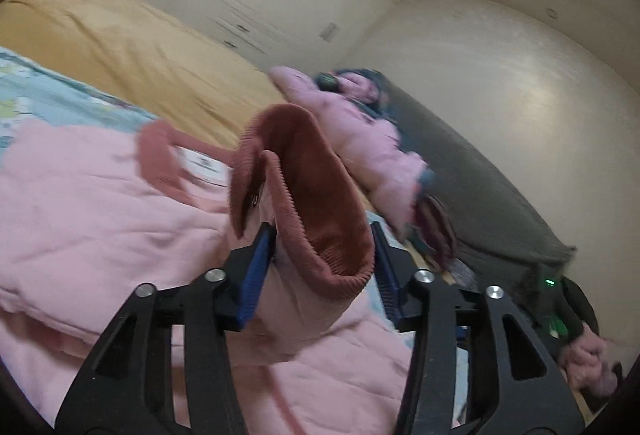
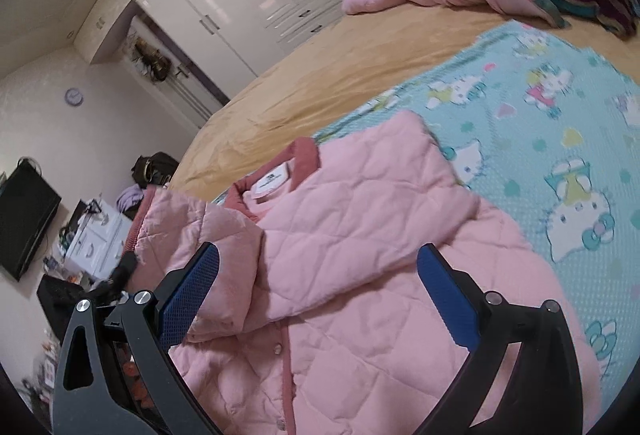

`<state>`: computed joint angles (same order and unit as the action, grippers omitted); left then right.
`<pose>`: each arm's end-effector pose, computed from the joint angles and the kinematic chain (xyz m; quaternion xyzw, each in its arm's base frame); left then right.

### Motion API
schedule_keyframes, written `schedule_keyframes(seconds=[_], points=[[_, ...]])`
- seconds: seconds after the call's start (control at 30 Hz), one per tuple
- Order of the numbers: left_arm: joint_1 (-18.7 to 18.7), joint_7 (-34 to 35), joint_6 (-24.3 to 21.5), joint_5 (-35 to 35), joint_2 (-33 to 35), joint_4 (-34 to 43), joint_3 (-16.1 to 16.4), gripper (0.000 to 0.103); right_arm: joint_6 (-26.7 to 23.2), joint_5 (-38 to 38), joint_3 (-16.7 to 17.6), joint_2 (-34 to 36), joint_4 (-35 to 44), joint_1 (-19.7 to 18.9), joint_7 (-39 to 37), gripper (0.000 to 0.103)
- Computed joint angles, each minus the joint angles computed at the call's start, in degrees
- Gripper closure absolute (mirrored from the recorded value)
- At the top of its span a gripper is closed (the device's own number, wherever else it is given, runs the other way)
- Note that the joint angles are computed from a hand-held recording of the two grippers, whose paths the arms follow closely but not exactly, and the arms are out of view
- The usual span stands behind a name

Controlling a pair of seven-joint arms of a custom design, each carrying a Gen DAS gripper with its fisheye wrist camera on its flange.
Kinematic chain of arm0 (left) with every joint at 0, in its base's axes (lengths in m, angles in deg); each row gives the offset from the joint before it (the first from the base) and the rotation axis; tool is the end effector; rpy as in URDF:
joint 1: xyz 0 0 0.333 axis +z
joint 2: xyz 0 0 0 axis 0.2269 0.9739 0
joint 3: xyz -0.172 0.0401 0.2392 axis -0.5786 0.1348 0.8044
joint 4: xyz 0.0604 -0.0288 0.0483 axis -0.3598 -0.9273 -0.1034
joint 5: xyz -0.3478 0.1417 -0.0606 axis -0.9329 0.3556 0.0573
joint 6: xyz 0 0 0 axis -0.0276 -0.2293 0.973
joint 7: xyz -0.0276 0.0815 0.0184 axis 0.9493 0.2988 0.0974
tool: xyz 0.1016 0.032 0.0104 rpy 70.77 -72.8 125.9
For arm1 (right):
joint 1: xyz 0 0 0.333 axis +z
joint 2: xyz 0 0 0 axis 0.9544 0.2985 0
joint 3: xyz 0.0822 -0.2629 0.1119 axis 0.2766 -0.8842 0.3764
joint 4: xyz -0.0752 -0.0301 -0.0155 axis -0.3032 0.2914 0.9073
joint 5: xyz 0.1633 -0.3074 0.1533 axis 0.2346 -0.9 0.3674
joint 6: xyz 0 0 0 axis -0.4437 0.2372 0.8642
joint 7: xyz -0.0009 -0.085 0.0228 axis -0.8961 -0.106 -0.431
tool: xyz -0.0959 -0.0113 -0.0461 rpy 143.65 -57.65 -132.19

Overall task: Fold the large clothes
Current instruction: 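Grasp the dark pink trimmed edge with the left gripper, fold it over, release, then grasp the ribbed dark pink edge with the right gripper and fold it over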

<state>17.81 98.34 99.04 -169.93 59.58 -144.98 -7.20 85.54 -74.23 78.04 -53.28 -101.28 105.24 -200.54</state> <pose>0.6697 -0.1274 0.4231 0.4767 -0.6446 0.5956 0.0497 0.5224 0.3797 0.4492 -0.4088 0.7876 -0.1411 0.4389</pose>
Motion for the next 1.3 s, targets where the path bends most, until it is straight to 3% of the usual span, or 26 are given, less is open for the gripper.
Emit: schedule_keyframes(seconds=[0.07,0.17,0.2,0.4,0.5,0.53,0.6,0.7,0.77,0.83,0.9,0.93,1.0,1.07,1.1,1.17,1.23,1.3], points=[[-0.4,-0.14,-1.27,1.68,-0.21,-0.3,-0.19,0.059,0.15,-0.63,-0.23,-0.46,-1.16,0.08,1.91,0.004],[-0.93,-2.07,-4.54,5.51,0.54,0.5,-0.24,0.04,0.75,-1.65,-0.23,-0.8,-2.26,-0.26,4.07,0.004],[-1.11,-2.75,-5.34,6.96,0.81,0.75,-0.27,0.038,0.87,-1.82,-0.16,-0.96,-2.55,-0.42,4.27,0.004],[-1.01,-2.39,-3.19,8.36,0.5,0.24,-0.66,0.028,1.53,-3.01,0.23,-1.37,-3.33,-1.31,5.94,0.004],[-1.86,-3.24,4.23,9.15,-0.24,0.03,0.35,0.011,5.69,0.61,0.53,0.55,-2.41,-2.97,2.19,0.004],[-2.69,-4.41,8.39,10.76,-0.26,0.1,1.0,0.009,6.82,1.94,0.18,1.25,-2.01,-3.02,1.58,0.004],[-4.94,-9.89,17.67,17.3,0.56,0.75,2.77,0.009,10.83,4.84,-0.65,3.51,-0.67,-3.47,-0.07,0.004],[-8.87,-23.61,25.78,31.54,2.48,1.43,8.19,0.009,14.67,10.75,-0.39,6.66,1.7,-4.58,-5.21,0.004],[-10.26,-30.59,27.6,38.07,3.88,2.28,11.5,0.009,16.14,14.59,-0.07,9.12,4.02,-5.53,-8.68,0.004],[-9.38,-33.87,27.92,40.31,4.26,2.51,12.01,0.009,15.98,19.04,1.5,11.25,6.21,-7.24,-13.59,0.004],[-6.84,-34.23,27.89,40.07,4.4,2.62,10.32,0.009,14.21,23.42,3.68,13.56,8.98,-9.21,-18.87,0.005],[-5.88,-34.68,28.07,40.3,4.47,2.75,9.68,0.009,13.47,25.65,5.16,14.67,10.14,-10.39,-21.85,0.008],[-4.87,-36.3,28.71,41.97,4.58,2.74,9.13,0.009,9.9,30.3,8.61,17.2,13.16,-12.76,-28.4,0.026],[-3.67,-37.49,28.97,43.33,4.48,2.53,8.12,0.009,9.43,33.05,9.77,19.04,14.86,-13.46,-32.31,0.049],[-3.16,-38.25,28.88,44.14,4.88,3.04,7.62,0.009,9.8,33.74,9.61,19.69,15.38,-13.27,-33.5,0.055],[-1.66,-38.37,29.15,45.14,4.77,2.7,5.87,0.009,9.62,33.79,7.54,19.9,16.01,-11.37,-34.53,0.079],[-1.15,-39.48,29.79,47.32,4.83,2.42,5.01,0.009,8.6,31.98,3.68,19.08,16.56,-8.03,-35.12,0.094],[-0.96,-40.84,30.67,49.83,4.82,2.0,4.51,0.009,8.36,28.67,-1.12,17.73,17.13,-3.92,-35.52,0.096]])
